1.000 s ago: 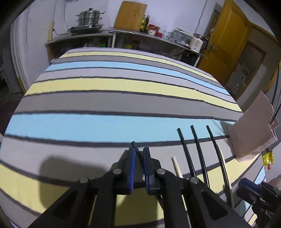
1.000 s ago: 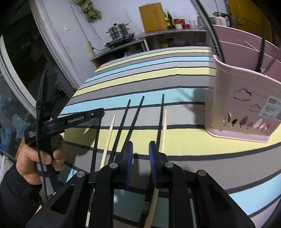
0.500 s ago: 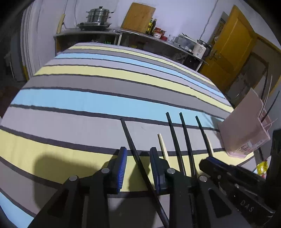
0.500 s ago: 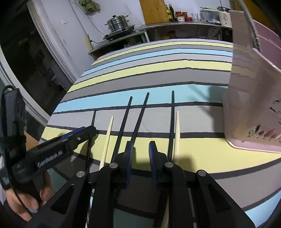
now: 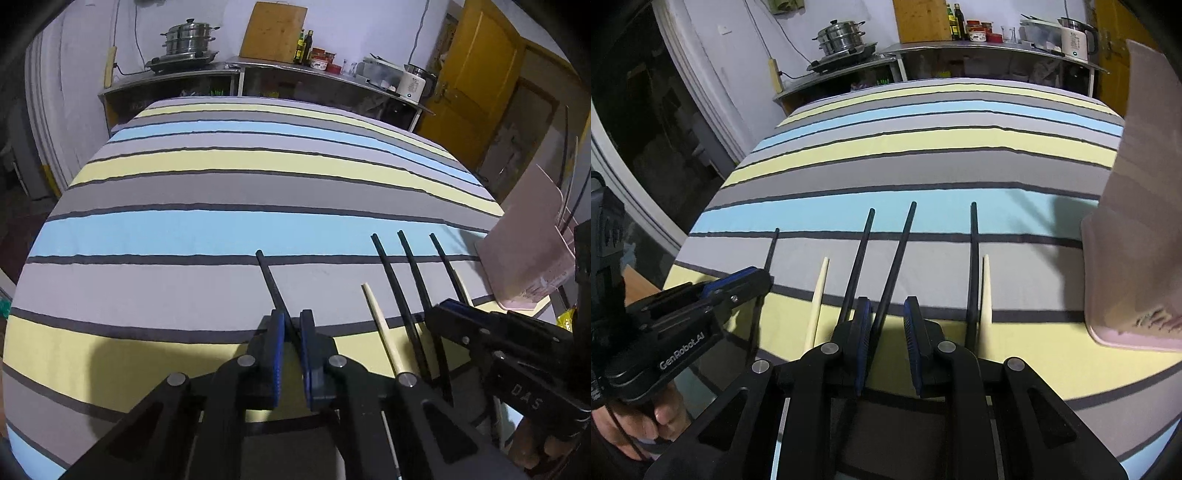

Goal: Organize utensils
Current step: 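Lower the right tool and close it on a black chopstick while the left tool grasps another, then lift the right tool's black chopstick over the pink basket while the left tool carries its own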

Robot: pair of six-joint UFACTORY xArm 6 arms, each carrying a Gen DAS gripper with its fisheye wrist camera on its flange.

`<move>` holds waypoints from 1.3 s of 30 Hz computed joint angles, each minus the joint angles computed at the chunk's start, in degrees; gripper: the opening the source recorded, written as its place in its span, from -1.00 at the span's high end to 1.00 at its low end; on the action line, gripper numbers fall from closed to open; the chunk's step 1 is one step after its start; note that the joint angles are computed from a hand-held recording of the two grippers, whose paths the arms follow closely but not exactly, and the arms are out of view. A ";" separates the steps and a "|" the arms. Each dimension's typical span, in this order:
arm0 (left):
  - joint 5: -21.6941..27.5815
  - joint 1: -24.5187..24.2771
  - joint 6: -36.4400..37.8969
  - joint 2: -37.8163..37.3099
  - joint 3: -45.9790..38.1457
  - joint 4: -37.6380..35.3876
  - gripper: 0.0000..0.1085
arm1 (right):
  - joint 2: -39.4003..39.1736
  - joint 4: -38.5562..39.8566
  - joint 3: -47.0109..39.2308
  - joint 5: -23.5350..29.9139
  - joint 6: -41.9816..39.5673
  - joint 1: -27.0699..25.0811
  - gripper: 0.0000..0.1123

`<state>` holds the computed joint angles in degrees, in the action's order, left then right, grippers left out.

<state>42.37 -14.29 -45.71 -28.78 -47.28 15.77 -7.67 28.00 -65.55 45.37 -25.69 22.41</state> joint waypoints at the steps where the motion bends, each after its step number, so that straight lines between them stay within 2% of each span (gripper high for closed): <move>1: 0.29 -0.15 -0.63 0.15 -0.20 0.37 0.83 | 0.50 -0.85 -0.52 -0.24 0.71 0.39 0.65; 5: 1.47 -0.88 -2.98 0.80 -1.00 2.02 0.83 | 0.86 -4.72 -0.72 -1.72 2.23 1.52 0.68; 8: 3.14 -1.68 -4.36 1.73 -2.18 4.14 0.82 | 1.01 -8.06 -0.63 -3.09 3.81 2.14 0.83; 11: 2.60 -1.64 -3.82 2.12 -2.34 4.93 0.83 | 1.60 -5.94 -1.85 -1.15 3.02 1.22 0.86; 13: 1.78 -0.96 -2.54 1.76 -2.03 2.74 0.85 | 1.69 -3.31 -2.43 0.69 1.71 0.40 0.88; 15: 0.56 -0.33 -1.62 0.88 -1.20 0.47 0.87 | 1.21 -1.84 -2.56 1.00 0.84 0.00 0.89; 19: 0.04 -0.81 -1.86 -1.04 -0.97 0.65 0.89 | -1.18 1.18 -1.80 1.21 -1.40 -0.82 0.89; 39: 4.15 -8.15 -2.22 -7.24 -10.62 7.59 0.92 | -13.79 10.56 -0.39 3.56 -6.47 -6.92 0.90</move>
<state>46.52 -22.44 -47.93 -36.02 -57.91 23.37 -21.45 38.55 -65.94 48.93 -32.16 15.49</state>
